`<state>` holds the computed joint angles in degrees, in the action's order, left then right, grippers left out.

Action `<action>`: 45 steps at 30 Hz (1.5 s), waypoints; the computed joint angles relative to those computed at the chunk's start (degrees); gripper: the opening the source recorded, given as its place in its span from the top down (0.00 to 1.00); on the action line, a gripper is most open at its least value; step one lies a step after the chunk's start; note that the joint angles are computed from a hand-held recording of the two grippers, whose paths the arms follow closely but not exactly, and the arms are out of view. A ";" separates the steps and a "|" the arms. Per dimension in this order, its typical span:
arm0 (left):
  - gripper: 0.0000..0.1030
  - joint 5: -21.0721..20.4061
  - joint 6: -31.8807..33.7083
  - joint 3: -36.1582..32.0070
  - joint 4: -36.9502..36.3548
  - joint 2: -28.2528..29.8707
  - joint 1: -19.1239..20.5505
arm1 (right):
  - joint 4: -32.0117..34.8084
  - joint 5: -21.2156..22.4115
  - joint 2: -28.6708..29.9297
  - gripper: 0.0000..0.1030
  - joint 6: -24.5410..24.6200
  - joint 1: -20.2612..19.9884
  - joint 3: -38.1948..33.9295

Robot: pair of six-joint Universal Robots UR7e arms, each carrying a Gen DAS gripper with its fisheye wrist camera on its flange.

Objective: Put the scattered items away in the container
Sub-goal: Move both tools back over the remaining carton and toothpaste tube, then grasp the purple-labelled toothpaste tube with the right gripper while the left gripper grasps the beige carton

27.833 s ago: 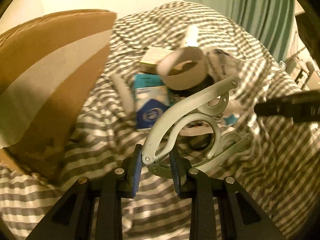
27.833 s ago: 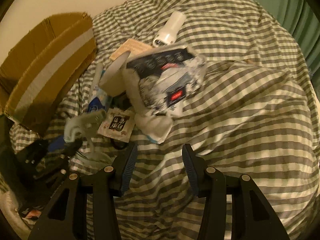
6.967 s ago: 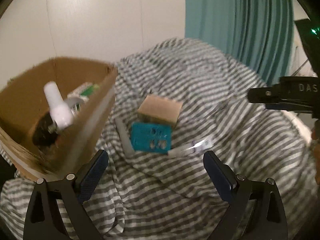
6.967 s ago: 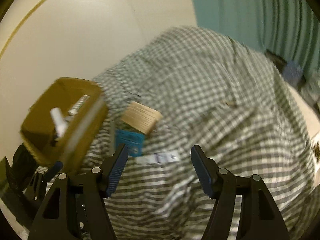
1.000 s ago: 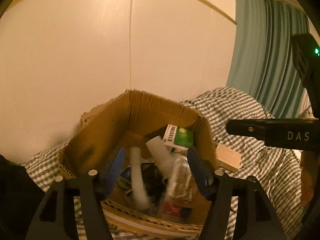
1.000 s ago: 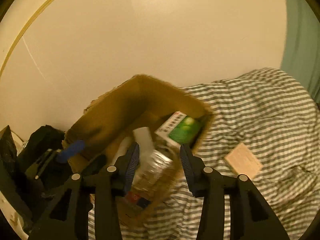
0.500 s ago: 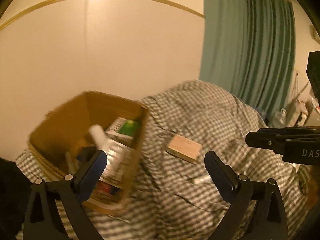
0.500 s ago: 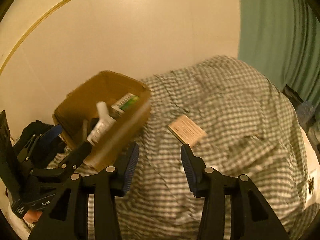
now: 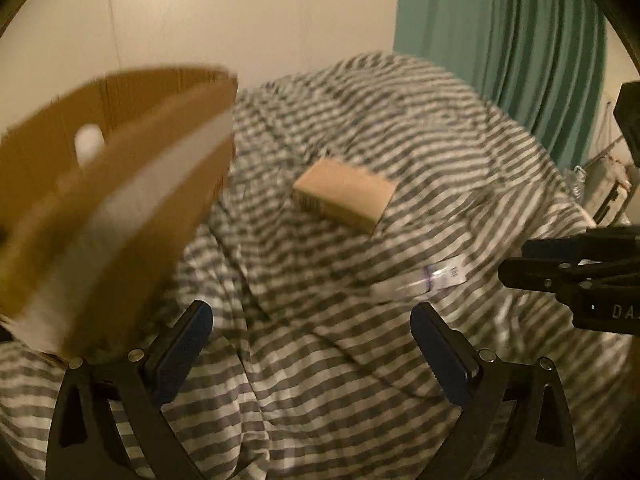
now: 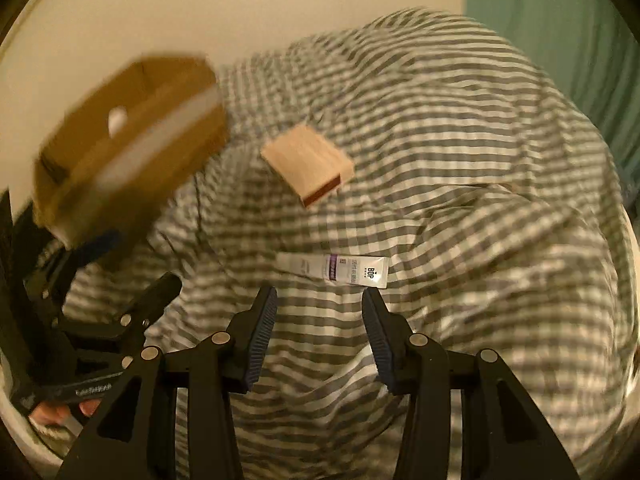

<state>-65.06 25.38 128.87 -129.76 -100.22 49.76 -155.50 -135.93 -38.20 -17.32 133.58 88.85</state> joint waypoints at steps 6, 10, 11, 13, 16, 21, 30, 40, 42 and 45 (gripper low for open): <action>0.01 1.53 3.25 1.41 -6.54 3.96 3.93 | 4.93 -0.91 5.82 0.57 -11.29 -2.70 -5.93; 0.01 1.53 4.20 0.86 -7.83 5.62 6.05 | 5.32 -3.73 9.74 0.57 -19.41 -3.70 -8.77; 0.01 1.17 3.86 0.39 -7.37 6.00 6.56 | 5.85 -4.43 10.60 0.57 -20.02 -3.99 -9.69; 0.01 0.62 2.75 -0.52 -6.51 6.98 7.54 | 5.51 -5.42 12.00 0.57 -21.36 -4.36 -11.16; 0.01 0.50 1.94 -1.09 -6.00 7.81 8.13 | 2.96 -5.88 13.74 0.55 -24.99 -4.71 -12.69; 0.01 1.95 1.91 -1.16 -5.02 8.02 8.05 | -0.06 -9.18 16.79 0.43 -31.04 -5.19 -14.22; 0.01 1.95 0.49 -1.42 -4.01 7.20 5.26 | 3.69 -4.14 8.46 0.78 -19.70 -3.35 -10.59; 0.00 4.13 -15.90 -1.56 -12.80 18.72 -3.32 | -2.10 -1.65 2.42 0.78 -12.41 -3.50 -10.33; 0.00 3.66 -20.53 -2.64 -13.39 22.05 -3.39 | -2.32 -1.71 2.19 0.78 -12.79 -3.97 -10.21; 0.00 1.60 -27.84 -4.35 -16.22 26.99 -2.29 | -1.61 -1.29 1.22 0.78 -11.53 -4.80 -10.23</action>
